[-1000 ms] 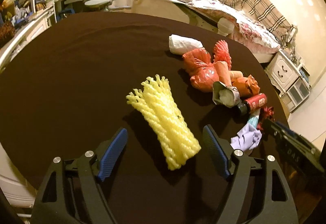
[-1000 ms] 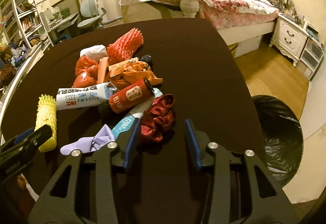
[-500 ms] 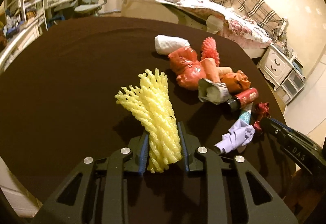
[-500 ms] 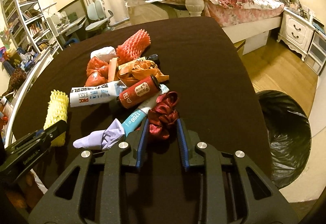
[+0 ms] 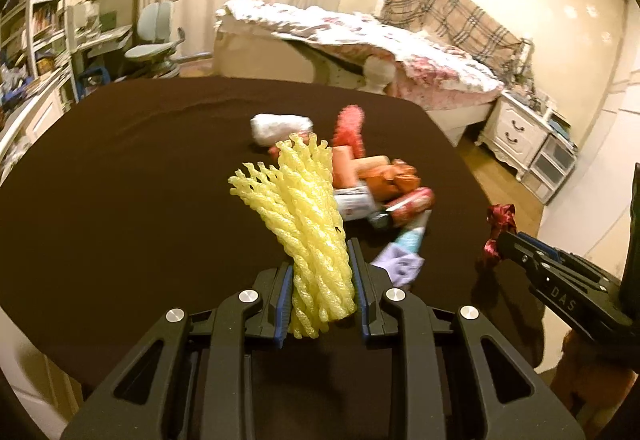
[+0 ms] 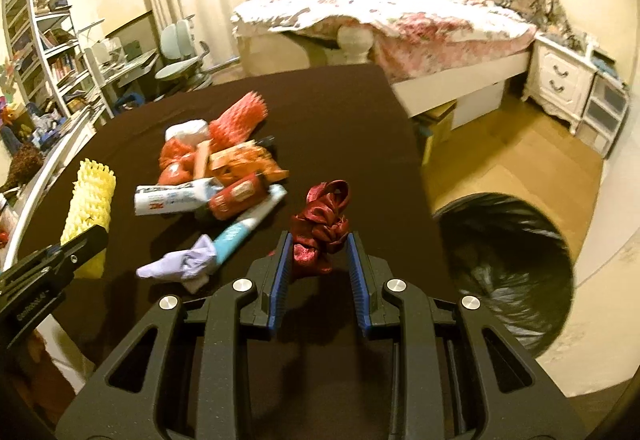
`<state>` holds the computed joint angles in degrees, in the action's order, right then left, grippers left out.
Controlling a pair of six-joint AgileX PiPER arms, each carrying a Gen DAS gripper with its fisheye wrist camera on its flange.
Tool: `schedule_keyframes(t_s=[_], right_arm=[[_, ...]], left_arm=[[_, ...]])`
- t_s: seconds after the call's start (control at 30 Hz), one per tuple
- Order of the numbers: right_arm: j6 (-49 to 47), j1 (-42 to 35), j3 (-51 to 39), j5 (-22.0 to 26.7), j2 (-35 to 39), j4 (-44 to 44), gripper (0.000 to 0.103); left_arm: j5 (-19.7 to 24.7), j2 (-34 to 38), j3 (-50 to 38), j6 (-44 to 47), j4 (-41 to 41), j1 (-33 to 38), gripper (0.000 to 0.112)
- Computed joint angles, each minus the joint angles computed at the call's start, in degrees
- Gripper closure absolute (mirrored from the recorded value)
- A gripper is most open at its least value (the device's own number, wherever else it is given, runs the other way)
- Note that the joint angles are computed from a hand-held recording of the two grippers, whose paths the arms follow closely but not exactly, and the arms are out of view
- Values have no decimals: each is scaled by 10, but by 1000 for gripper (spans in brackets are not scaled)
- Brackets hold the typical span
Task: Collect trash
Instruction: 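Drop the yellow foam net into the bin with the left tool while the right drops the ribbon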
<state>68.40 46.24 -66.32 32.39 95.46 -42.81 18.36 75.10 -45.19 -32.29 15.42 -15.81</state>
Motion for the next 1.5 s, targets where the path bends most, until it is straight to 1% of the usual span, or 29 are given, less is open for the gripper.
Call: schedule_keyframes(t_s=[0.07, 0.17, 0.23, 0.33, 0.43, 0.63, 0.77, 0.97, 1.07, 1.23, 1.27, 1.37, 1.4, 1.47, 1.5], right_arm=[[23, -3, 17, 12, -17, -28, 76], [41, -21, 46, 15, -44, -43, 76], [49, -36, 63, 15, -58, -52, 76], [62, -56, 88, 18, -74, -70, 76], [64, -87, 110, 6, -86, -72, 76], [66, -147, 152, -29, -101, -74, 76], [58, -182, 173, -52, -101, -69, 76], [38, -226, 186, -87, -101, -64, 76], [31, -248, 189, -105, -96, -65, 76], [25, -275, 196, -122, -101, -62, 76], [24, -280, 199, -124, -103, -62, 76], [30, -292, 208, -130, -108, -67, 75], [32, -295, 211, -131, -108, -66, 74], [38, -301, 217, -134, -108, -66, 73], [39, -306, 219, -136, -107, -65, 71]], left_arm=[[-3, 3, -1, -36, 34, -22, 86], [-11, 17, -11, -83, 79, -58, 86], [-13, 40, -29, -121, 117, -86, 86], [-15, 74, -57, -153, 152, -121, 86], [-14, 109, -88, -189, 192, -154, 86], [-6, 193, -166, -186, 202, -201, 86], [5, 247, -221, -169, 190, -224, 86], [24, 298, -283, -119, 135, -242, 86], [35, 319, -311, -120, 140, -254, 86], [62, 357, -368, -69, 97, -261, 86], [64, 358, -370, -70, 100, -263, 86], [73, 368, -383, -77, 112, -271, 77], [79, 372, -387, -90, 128, -275, 68], [83, 374, -390, -110, 149, -278, 55], [80, 371, -387, -120, 157, -279, 51]])
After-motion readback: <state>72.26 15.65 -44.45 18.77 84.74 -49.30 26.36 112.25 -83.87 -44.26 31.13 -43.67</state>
